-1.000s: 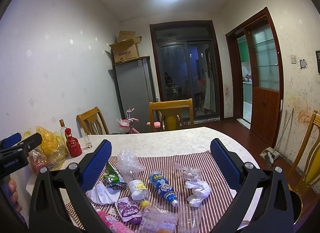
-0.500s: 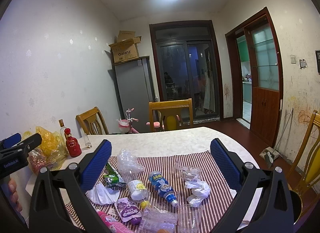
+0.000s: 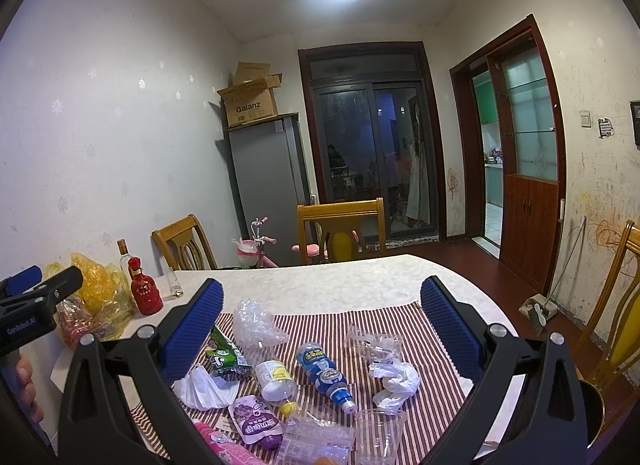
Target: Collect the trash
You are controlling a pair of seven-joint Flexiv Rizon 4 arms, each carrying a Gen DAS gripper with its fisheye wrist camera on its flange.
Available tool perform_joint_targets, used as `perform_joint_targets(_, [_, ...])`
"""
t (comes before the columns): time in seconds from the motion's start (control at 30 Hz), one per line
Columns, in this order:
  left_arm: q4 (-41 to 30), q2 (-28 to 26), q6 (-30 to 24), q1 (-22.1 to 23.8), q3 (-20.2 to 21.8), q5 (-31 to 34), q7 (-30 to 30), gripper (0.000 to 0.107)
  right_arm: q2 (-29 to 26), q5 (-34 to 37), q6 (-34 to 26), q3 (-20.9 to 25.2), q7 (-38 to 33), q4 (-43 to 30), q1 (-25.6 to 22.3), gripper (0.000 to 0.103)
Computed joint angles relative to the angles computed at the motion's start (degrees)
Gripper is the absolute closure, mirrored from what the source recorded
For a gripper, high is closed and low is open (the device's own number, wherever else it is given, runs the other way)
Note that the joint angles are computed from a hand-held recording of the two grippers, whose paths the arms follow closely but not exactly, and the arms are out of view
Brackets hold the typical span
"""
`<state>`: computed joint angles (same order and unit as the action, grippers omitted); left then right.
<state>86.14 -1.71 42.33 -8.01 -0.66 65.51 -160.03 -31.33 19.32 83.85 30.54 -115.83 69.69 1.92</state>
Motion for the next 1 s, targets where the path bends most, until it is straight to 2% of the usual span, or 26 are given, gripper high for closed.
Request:
perform_joint_targets(0.63, [-0.1,-0.7,0.3,0.4,0.4,-1.5,1.5,0.009,-0.3,-0.5,-0.7,-1.2,0.1,-0.4,0.7,0.004])
perform_joint_targets(0.83, [1.0,-1.7,0.3,0.8,1.2,-4.6,4.3,0.009,-0.5,-0.5,-4.3,-1.7,-1.3,-0.4,0.6,0.004])
perform_joint_targets(1.0, [2.0,-3.0,-0.1,1.1,2.1,-7.8,7.1,0.009,-1.4,0.4,-11.2,-2.7,-3.9,-1.9,0.4,0.004])
